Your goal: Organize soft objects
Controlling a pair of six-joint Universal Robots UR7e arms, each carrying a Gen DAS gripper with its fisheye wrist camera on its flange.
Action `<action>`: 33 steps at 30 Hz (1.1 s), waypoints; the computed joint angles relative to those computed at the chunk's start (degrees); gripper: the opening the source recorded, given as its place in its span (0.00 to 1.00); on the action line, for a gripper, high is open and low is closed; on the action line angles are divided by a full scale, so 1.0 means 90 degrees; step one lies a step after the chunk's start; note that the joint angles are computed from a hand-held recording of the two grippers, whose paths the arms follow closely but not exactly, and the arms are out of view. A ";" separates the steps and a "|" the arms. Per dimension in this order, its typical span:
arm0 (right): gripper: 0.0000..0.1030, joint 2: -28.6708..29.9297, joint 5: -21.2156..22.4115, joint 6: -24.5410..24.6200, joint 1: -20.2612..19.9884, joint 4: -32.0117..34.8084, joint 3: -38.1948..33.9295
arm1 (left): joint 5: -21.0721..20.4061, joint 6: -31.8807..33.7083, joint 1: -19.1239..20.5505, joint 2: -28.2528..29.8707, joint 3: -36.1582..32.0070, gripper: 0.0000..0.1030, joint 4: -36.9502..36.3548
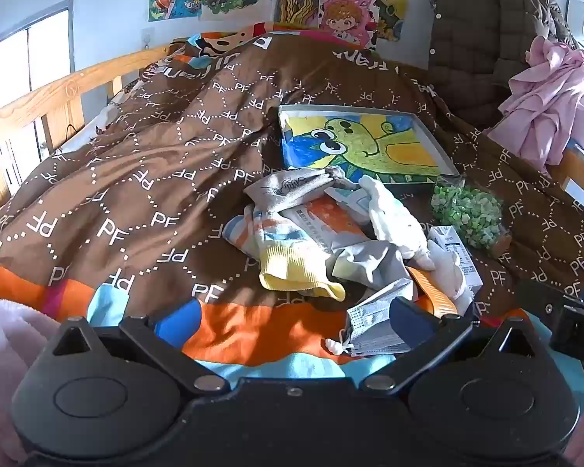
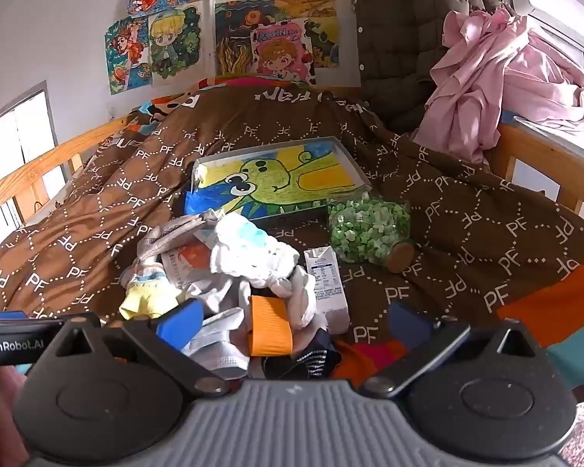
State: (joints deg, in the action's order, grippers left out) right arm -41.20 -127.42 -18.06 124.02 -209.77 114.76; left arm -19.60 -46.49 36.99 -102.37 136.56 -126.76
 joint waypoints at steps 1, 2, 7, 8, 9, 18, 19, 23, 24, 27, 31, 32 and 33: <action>1.00 0.0000 -0.0010 0.0002 0.0002 0.0014 -0.0004 | 0.0006 0.0004 -0.0004 -0.0001 0.0006 0.99 -0.0014; 1.00 0.0002 -0.0001 0.0005 -0.0001 0.0007 -0.0003 | 0.0004 -0.0016 0.0000 0.0000 -0.0001 0.99 0.0010; 1.00 0.0008 0.0011 0.0006 -0.0006 -0.0006 -0.0004 | -0.0004 -0.0188 0.0000 -0.0016 -0.0048 0.99 0.0231; 1.00 0.0004 0.0011 0.0008 -0.0007 -0.0001 0.0000 | -0.0003 -0.0215 -0.0002 -0.0020 -0.0056 0.99 0.0269; 1.00 0.0000 0.0010 0.0010 -0.0007 0.0000 0.0003 | -0.0002 -0.0068 -0.0006 -0.0012 -0.0013 0.99 0.0087; 1.00 0.0010 -0.0001 0.0014 -0.0008 0.0005 -0.0001 | -0.0011 -0.0120 -0.0003 -0.0016 -0.0033 0.99 0.0173; 1.00 0.0013 -0.0005 0.0010 -0.0007 -0.0002 -0.0002 | -0.0011 -0.0121 -0.0001 -0.0012 -0.0037 0.99 0.0179; 1.00 0.0010 0.0000 0.0017 -0.0007 -0.0005 0.0002 | -0.0019 -0.0128 -0.0006 -0.0021 -0.0039 0.99 0.0197; 1.00 0.0008 0.0000 0.0013 -0.0008 -0.0006 0.0003 | -0.0022 -0.0125 -0.0004 -0.0021 -0.0041 0.99 0.0199; 1.00 0.0008 0.0001 0.0020 -0.0011 -0.0004 0.0003 | -0.0027 -0.0129 -0.0003 -0.0022 -0.0043 0.99 0.0205; 1.00 0.0011 -0.0002 0.0021 -0.0009 -0.0002 0.0000 | -0.0027 -0.0150 0.0003 -0.0013 -0.0057 0.99 0.0237; 1.00 0.0011 -0.0002 0.0021 -0.0009 -0.0002 0.0000 | -0.0027 -0.0150 0.0000 -0.0016 -0.0055 0.99 0.0240; 1.00 0.0006 -0.0001 0.0022 -0.0009 0.0003 0.0003 | -0.0028 -0.0150 0.0001 -0.0018 -0.0056 0.99 0.0243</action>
